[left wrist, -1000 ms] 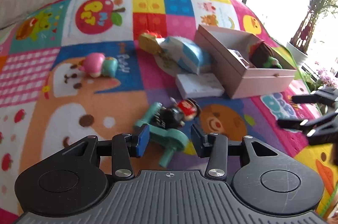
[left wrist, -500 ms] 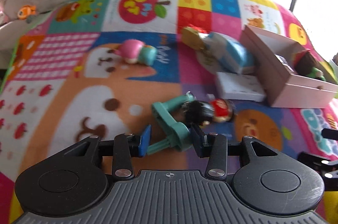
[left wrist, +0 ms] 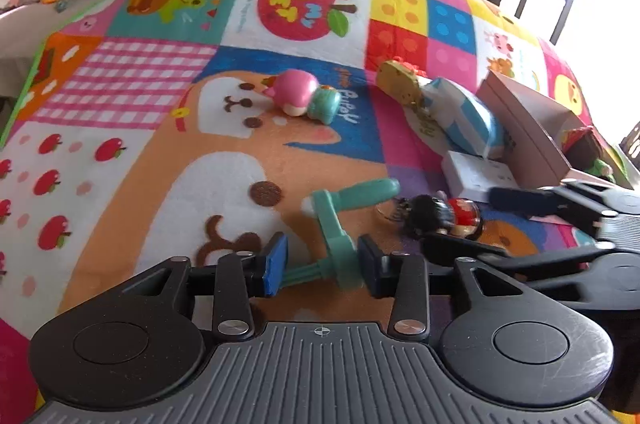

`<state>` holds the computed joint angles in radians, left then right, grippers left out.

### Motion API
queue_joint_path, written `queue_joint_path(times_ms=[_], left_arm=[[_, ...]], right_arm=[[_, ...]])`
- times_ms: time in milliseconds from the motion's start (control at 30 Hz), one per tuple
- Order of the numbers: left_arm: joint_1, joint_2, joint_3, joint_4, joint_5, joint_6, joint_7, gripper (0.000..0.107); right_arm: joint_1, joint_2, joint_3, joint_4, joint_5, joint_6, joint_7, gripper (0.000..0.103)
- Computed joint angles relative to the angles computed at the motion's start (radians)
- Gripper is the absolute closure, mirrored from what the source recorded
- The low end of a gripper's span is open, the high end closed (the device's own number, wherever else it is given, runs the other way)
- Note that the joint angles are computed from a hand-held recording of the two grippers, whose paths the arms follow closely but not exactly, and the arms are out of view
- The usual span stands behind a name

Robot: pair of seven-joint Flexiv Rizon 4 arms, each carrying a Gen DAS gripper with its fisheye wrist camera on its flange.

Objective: Organize objects
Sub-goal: 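Grasp the teal toy with the left gripper while the right grasps the keychain figure, then drop the teal toy and keychain figure into the pink box with both grippers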

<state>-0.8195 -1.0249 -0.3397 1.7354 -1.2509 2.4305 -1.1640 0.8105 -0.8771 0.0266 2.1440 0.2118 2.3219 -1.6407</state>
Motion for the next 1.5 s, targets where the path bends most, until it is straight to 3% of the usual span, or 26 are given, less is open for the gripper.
queue_joint_path(times_ms=[33, 167, 400, 467, 733, 800, 900, 967, 1067, 1200, 1300, 1433, 1500], left_arm=[[0.009, 0.003, 0.0, 0.013, 0.024, -0.004, -0.025, 0.065], [0.004, 0.005, 0.017, 0.017, 0.041, -0.022, -0.037, 0.065], [-0.008, -0.026, 0.016, -0.058, -0.003, -0.02, -0.014, 0.083], [-0.002, -0.031, 0.0, -0.08, -0.003, -0.03, 0.007, 0.085], [0.002, -0.033, 0.029, -0.081, 0.25, -0.2, -0.062, 0.091], [-0.04, -0.032, 0.065, -0.099, 0.21, -0.222, -0.053, 0.092], [-0.163, -0.055, 0.146, -0.187, -0.052, -0.194, 0.099, 0.092], [-0.172, -0.068, 0.127, -0.22, -0.14, -0.136, 0.171, 0.092], [-0.129, -0.049, 0.097, -0.159, -0.068, -0.122, 0.087, 0.092], [-0.107, -0.058, 0.055, -0.164, -0.065, -0.077, 0.125, 0.092], [-0.085, -0.063, 0.024, -0.154, -0.038, -0.048, 0.129, 0.092], [-0.068, -0.07, -0.018, -0.163, -0.036, -0.016, 0.173, 0.092], [-0.048, -0.056, -0.032, -0.126, 0.03, -0.037, 0.144, 0.093]], right_arm=[[0.022, -0.005, -0.021, -0.017, 0.01, -0.036, -0.008, 0.038], [-0.015, 0.022, 0.002, 0.006, -0.024, -0.072, 0.01, 0.08], [-0.063, 0.078, 0.019, 0.16, 0.001, 0.014, 0.016, 0.091], [-0.063, 0.084, 0.014, 0.203, 0.029, 0.049, 0.007, 0.091], [-0.107, 0.087, 0.035, 0.29, 0.066, 0.139, -0.004, 0.087], [-0.107, 0.084, 0.042, 0.284, 0.071, 0.146, 0.004, 0.066], [-0.123, 0.074, 0.074, 0.279, 0.044, 0.181, 0.025, 0.037], [-0.118, 0.07, 0.085, 0.267, 0.026, 0.176, 0.033, 0.035], [-0.073, 0.055, 0.074, 0.219, 0.056, 0.141, 0.049, 0.028], [-0.071, 0.042, 0.069, 0.155, 0.057, 0.076, 0.107, 0.028], [-0.034, 0.05, 0.031, 0.143, 0.089, 0.032, 0.117, 0.037], [-0.03, 0.068, 0.023, 0.209, 0.095, 0.095, 0.086, 0.037], [-0.038, 0.082, 0.028, 0.259, 0.106, 0.152, 0.064, 0.037]])
